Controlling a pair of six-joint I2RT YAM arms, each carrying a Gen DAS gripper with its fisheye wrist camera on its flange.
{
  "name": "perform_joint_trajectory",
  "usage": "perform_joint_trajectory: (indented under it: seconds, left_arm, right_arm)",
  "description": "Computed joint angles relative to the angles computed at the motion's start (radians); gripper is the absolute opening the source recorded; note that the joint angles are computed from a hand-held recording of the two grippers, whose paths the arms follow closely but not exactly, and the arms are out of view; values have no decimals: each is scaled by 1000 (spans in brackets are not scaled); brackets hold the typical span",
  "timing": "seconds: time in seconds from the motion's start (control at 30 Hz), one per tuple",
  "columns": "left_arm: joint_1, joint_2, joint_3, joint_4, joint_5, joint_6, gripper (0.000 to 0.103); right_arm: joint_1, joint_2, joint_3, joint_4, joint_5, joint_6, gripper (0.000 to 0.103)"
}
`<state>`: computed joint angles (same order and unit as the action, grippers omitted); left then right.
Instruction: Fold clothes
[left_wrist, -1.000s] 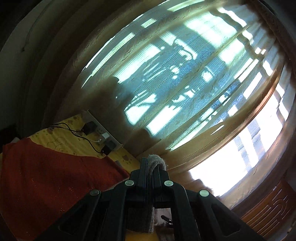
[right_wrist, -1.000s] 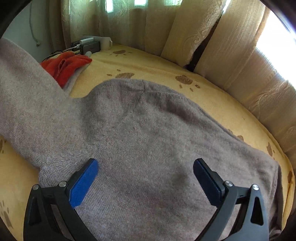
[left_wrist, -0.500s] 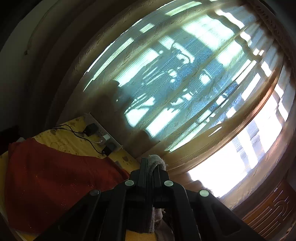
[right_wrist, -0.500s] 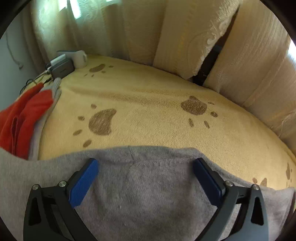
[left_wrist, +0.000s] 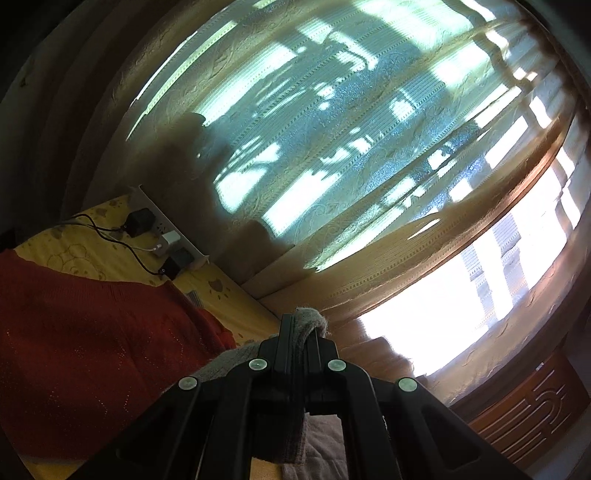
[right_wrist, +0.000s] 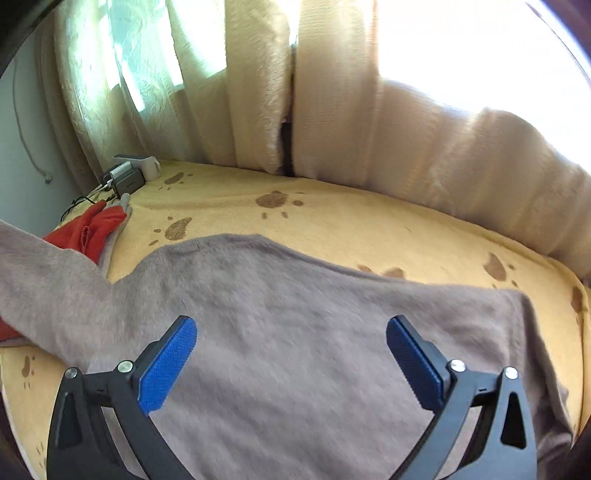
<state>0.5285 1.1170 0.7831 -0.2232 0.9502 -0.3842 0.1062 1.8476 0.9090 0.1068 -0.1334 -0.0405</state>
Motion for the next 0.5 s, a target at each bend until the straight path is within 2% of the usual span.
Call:
perform_joint_trajectory:
  seconds: [0.13, 0.27, 0.4, 0.5]
  left_arm:
    - [-318, 42, 63, 60, -223, -136, 4]
    - [-642, 202, 205, 102, -445, -228, 4]
    - [-905, 476, 440, 82, -598, -262, 4]
    - [-1058, 708, 657, 19, -695, -255, 4]
  right_arm:
    - [-171, -239, -278, 71, -96, -19, 103]
    - [-409, -409, -459, 92, -247, -75, 103]
    - [-583, -463, -569, 177, -332, -146, 103]
    - [-695, -402, -555, 180, -415, -174, 103]
